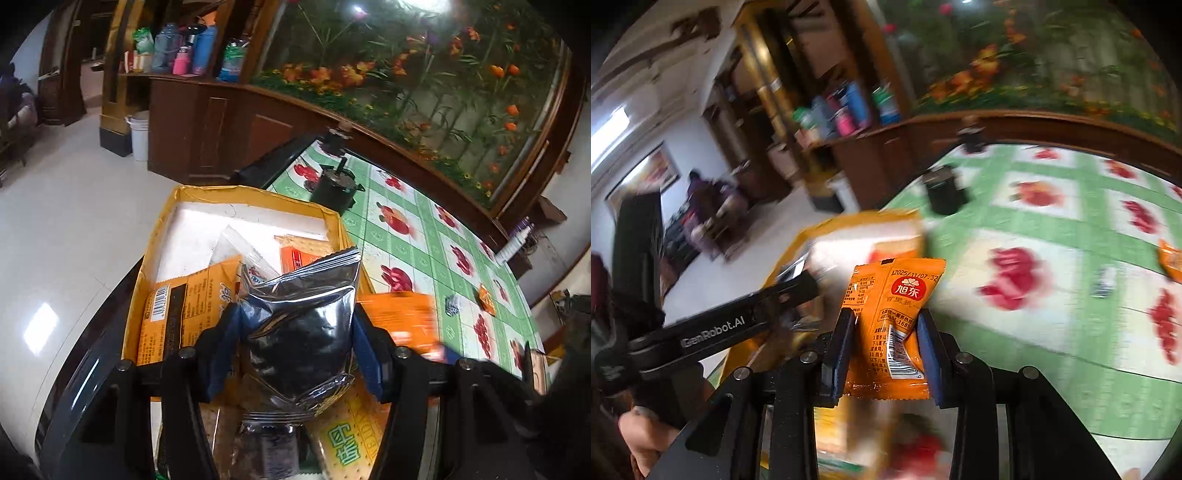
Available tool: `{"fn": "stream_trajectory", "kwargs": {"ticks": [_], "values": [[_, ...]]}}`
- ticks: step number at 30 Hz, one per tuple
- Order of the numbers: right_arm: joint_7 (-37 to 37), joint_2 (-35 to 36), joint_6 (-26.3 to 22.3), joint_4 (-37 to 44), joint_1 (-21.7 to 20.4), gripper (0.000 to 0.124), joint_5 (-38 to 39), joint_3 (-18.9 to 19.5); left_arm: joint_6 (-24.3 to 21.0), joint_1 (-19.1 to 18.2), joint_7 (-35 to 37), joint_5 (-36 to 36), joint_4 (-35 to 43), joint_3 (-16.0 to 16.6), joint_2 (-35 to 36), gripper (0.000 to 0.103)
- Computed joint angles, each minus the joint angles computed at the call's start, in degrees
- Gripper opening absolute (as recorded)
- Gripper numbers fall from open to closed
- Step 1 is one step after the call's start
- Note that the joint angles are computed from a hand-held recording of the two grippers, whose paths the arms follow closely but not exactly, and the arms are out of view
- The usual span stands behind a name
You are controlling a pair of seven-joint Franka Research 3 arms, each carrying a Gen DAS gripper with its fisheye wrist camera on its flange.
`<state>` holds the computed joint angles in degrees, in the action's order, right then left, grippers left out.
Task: Organize snacks
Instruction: 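Carry the silver and orange packs into the tray, open both grippers, then return to the table and grasp the white peanut candy with the left gripper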
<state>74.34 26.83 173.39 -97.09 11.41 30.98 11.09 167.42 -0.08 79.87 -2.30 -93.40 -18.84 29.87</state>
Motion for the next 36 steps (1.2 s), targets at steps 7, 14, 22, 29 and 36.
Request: {"fn": "stream_trajectory", "kwargs": {"ticks": [7,14,22,29,36], "values": [[8.30,6.26,-4.66,8.03,5.27,0.038,-8.39,-5.88,4.43,-7.73,-7.76,10.51,-0.47,9.37,0.16,0.059],[6.34,8.34,-5.99,10.58,3.76,0.045,-9.67,-4.68,5.43,-5.19,-8.40,12.86,0.67,6.21,1.63,0.070],[2.29,5.70,-2.50,6.78,4.25,0.064,-10.46,-4.45,5.89,2.40,-3.78,6.37,0.60,-3.47,2.68,0.076],[-3.71,3.44,-0.24,4.06,-1.73,0.064,-4.59,1.83,5.26,1.80,-1.69,3.62,0.23,-4.17,1.72,0.076],[-10.57,0.76,0.67,1.01,-7.60,0.066,5.15,6.55,5.55,-0.42,-0.92,3.69,-0.39,-3.58,0.13,0.077]]}}
